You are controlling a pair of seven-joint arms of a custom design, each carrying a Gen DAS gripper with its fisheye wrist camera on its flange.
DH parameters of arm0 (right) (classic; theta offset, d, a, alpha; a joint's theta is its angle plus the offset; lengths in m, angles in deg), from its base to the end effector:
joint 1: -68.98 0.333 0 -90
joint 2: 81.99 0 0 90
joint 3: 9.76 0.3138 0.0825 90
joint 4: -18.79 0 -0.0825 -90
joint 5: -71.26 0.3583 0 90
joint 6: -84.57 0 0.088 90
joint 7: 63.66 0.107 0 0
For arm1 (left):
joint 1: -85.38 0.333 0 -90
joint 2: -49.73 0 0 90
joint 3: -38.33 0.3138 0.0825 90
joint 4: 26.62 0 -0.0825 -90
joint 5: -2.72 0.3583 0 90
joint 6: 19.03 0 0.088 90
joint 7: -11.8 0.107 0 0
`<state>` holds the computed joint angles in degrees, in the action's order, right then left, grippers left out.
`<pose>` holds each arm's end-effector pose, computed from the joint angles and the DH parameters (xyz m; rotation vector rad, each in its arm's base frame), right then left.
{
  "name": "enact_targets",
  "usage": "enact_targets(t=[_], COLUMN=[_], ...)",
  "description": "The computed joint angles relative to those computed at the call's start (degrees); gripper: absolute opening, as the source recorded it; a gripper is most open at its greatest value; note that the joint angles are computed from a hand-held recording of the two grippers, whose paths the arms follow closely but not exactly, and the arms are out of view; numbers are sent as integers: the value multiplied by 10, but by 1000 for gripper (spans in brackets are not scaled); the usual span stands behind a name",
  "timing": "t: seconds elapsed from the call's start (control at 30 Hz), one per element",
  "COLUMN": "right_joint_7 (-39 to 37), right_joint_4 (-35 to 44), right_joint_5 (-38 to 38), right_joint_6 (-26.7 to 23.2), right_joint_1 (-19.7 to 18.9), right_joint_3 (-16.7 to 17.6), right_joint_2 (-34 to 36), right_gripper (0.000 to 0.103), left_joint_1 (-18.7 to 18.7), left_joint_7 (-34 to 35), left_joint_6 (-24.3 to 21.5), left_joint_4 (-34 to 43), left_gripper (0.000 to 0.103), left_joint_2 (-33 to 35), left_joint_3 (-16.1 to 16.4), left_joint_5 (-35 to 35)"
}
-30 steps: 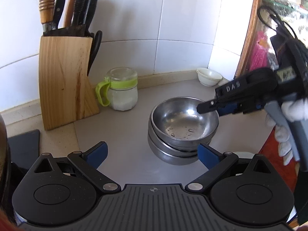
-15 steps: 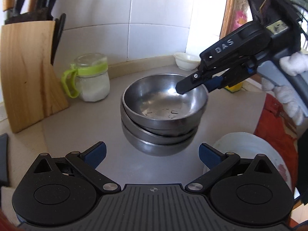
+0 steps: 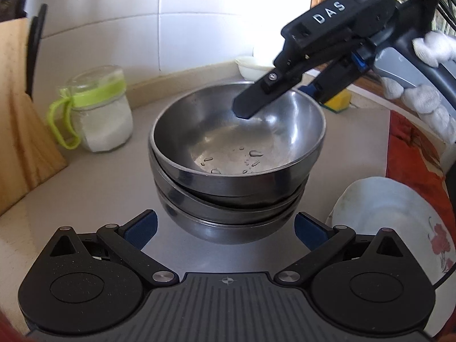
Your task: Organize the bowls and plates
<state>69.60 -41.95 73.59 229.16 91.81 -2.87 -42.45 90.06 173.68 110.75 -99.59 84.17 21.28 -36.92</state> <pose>0.6840 0.3488 0.5267 -1.3822 1.9112 -0.0235 0.7243 -0.1145 0.4730 -0.7197 2.6184 -1.2138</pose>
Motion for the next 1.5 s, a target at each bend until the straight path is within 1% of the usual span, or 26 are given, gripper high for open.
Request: enact_targets(t=[0.1, 0.23, 0.33, 0.5, 0.6, 0.67, 0.73, 0.77, 0.87, 0.9, 1.0, 1.07, 1.2, 1.23, 1.27, 1.3, 1.33, 1.43, 1.5], right_joint_7=[-14, -24, -24, -20, -16, -9, -9, -12, -25, -28, -32, -36, -46, -48, -51, -52, -51, -51, -48], right_joint_4=[40, 72, 91, 80, 78, 72, 62, 60, 71, 77, 105, 112, 107, 102, 96, 94, 89, 87, 88], right_joint_5=[12, 24, 27, 39, 37, 36, 45, 50, 60, 65, 67, 69, 78, 80, 83, 86, 89, 91, 94], right_joint_6=[-15, -28, -45, -42, -44, -33, -21, -14, -7, -6, -12, -12, 0, 5, 9, 12, 17, 17, 15], right_joint_1=[-7, -9, -12, -23, -26, -27, -35, -38, -44, -45, -42, -40, -42, -42, -44, -46, -47, -47, -48], right_joint_3=[9, 10, 5, 3, -1, -4, 3, 9, 19, 22, 21, 21, 26, 27, 29, 31, 32, 32, 32], right_joint_2=[29, 52, 65, 61, 61, 61, 61, 63, 74, 79, 98, 104, 106, 104, 102, 101, 99, 98, 98], right_gripper=[54, 54, 54, 54, 54, 54, 55, 55, 55, 55, 61, 65, 67, 67, 67, 67, 67, 67, 66], left_joint_1=[-5, -11, -25, -48, -60, -65, -66, -62, -61, -59, -55, -57, -53, -55, -61, -63, -71, -68, -71], left_joint_7=[-19, -23, -44, -75, -84, -70, -42, -31, -34, -29, -21, -24, -22, -28, -39, -60, -61, -60, -66], left_joint_6=[-35, -46, -56, -29, -9, 14, 41, 45, 34, 38, 50, 55, 62, 58, 45, 34, 19, 25, 18], left_joint_4=[44, 71, 110, 146, 154, 143, 121, 114, 123, 116, 97, 93, 74, 78, 100, 139, 158, 153, 175], left_gripper=[103, 103, 103, 103, 103, 103, 103, 103, 103, 103, 103, 103, 103, 103, 103, 103, 103, 103, 103], left_joint_2=[28, 49, 75, 103, 110, 106, 96, 93, 97, 94, 84, 83, 73, 74, 87, 113, 121, 119, 134], left_joint_3=[2, -1, -3, -6, -7, -7, -11, -15, -16, -18, -21, -21, -23, -22, -18, -25, -13, -17, -16], left_joint_5=[16, 29, 41, 59, 76, 89, 96, 94, 97, 94, 85, 83, 72, 73, 79, 100, 94, 95, 101])
